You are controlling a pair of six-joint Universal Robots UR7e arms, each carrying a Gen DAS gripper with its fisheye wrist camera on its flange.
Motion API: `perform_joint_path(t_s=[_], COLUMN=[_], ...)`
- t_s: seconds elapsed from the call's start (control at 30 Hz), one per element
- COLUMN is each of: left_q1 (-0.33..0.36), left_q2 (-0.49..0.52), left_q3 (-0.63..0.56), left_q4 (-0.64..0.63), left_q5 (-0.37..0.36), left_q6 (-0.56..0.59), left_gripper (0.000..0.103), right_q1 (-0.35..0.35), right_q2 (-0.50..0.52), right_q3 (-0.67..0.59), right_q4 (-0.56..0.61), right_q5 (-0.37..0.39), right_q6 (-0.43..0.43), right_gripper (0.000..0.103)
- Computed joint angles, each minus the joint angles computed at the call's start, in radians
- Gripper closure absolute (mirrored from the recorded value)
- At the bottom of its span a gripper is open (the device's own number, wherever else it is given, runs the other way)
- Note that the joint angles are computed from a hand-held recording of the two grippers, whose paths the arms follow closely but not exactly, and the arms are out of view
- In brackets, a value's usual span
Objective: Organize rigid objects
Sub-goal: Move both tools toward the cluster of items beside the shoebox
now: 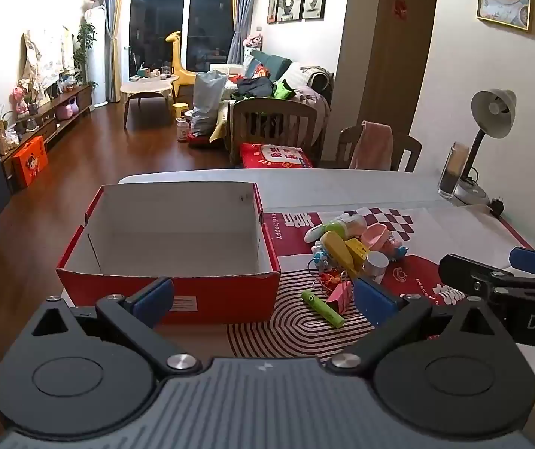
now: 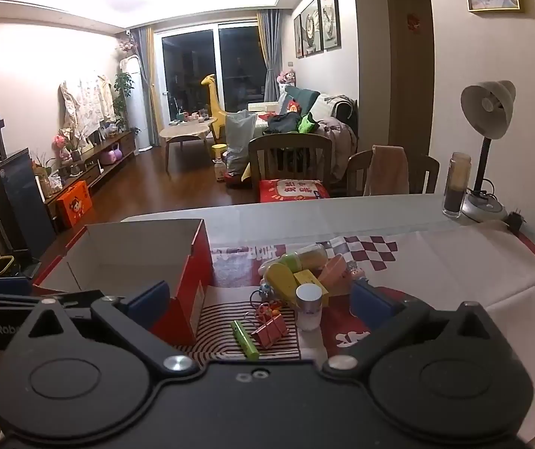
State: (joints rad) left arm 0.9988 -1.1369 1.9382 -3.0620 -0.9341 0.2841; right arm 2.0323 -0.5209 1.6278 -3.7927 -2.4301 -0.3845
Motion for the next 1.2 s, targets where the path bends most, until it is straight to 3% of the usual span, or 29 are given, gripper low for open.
perform_joint_path(t_s=[0.3,0.4,0.67,0.9,1.2], left_q1=[-0.008,0.006,-0.01,-0.002,-0.013], left_q2=[0.0,-0.003,-0.008,-0.022,-0.026], left_q3=[0.026,-0.016,-0.004,0.002,0.019], left_q4=[-0.063,0.008,-0.011,-0.001,-0.03], left_q5=[-0.002,-0.027,-0.01,-0.051,-0.044], left_q6=[-0.001,-0.036,0.015,0.005,0.032], left_gripper=[0.0,0.0,0.0,0.0,0.0], right_q1=[-0.001,-0.001,-0.004,0.001,0.0], right_q2=[-0.009,-0.013,-0.016,-0.012,-0.01], right_q3=[0.007,0.009,0.017,0.012,0.017], right_q4=[0.019,0.023,0.023,0.008,-0.004], right_q5=[-0.001,0.002,0.003,-0.015,-0.013], right_q6=[0.015,0.017,0.021,0.015,0.016], right_gripper=[0.0,0.0,0.0,0.0,0.001])
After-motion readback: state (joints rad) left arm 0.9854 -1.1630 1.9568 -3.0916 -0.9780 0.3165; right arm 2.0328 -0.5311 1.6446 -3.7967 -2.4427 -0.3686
